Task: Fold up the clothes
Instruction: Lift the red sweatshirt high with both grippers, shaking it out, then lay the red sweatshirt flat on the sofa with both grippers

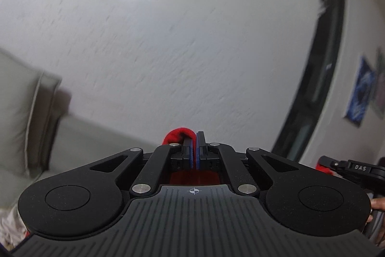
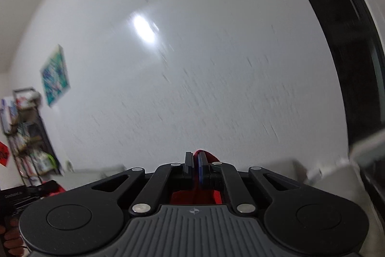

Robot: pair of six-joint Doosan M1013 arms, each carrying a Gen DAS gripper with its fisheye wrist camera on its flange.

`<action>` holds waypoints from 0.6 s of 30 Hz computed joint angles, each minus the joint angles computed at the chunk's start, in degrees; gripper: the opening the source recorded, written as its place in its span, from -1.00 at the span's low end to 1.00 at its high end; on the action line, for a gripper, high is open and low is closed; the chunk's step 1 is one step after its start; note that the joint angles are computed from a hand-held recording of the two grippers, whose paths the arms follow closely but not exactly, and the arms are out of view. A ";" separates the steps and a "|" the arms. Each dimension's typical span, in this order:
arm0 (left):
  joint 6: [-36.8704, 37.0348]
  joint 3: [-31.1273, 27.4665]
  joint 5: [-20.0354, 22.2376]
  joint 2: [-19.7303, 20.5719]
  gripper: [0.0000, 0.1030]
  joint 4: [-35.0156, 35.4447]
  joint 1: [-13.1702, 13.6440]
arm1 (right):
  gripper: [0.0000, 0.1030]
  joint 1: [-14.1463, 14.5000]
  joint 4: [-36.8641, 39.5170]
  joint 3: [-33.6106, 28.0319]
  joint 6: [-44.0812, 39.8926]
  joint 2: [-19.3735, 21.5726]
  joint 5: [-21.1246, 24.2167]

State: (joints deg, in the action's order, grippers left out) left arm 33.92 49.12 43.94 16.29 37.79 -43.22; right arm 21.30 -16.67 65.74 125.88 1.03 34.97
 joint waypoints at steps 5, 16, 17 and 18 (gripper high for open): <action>4.66 -16.87 7.15 12.22 -0.97 2.20 1.85 | -0.89 -1.61 -3.98 -9.21 -1.08 8.53 4.82; 7.04 -15.37 1.67 12.22 -0.97 11.45 0.58 | -0.89 -0.64 -13.90 -10.18 -0.41 8.73 -0.94; 7.70 -11.84 2.59 11.08 -0.97 9.06 0.56 | -0.89 -0.77 -12.23 -8.15 -1.00 8.00 0.11; 8.30 -9.38 3.68 10.41 -0.97 6.44 0.63 | -0.89 -0.92 -9.48 -5.22 -1.99 7.16 2.41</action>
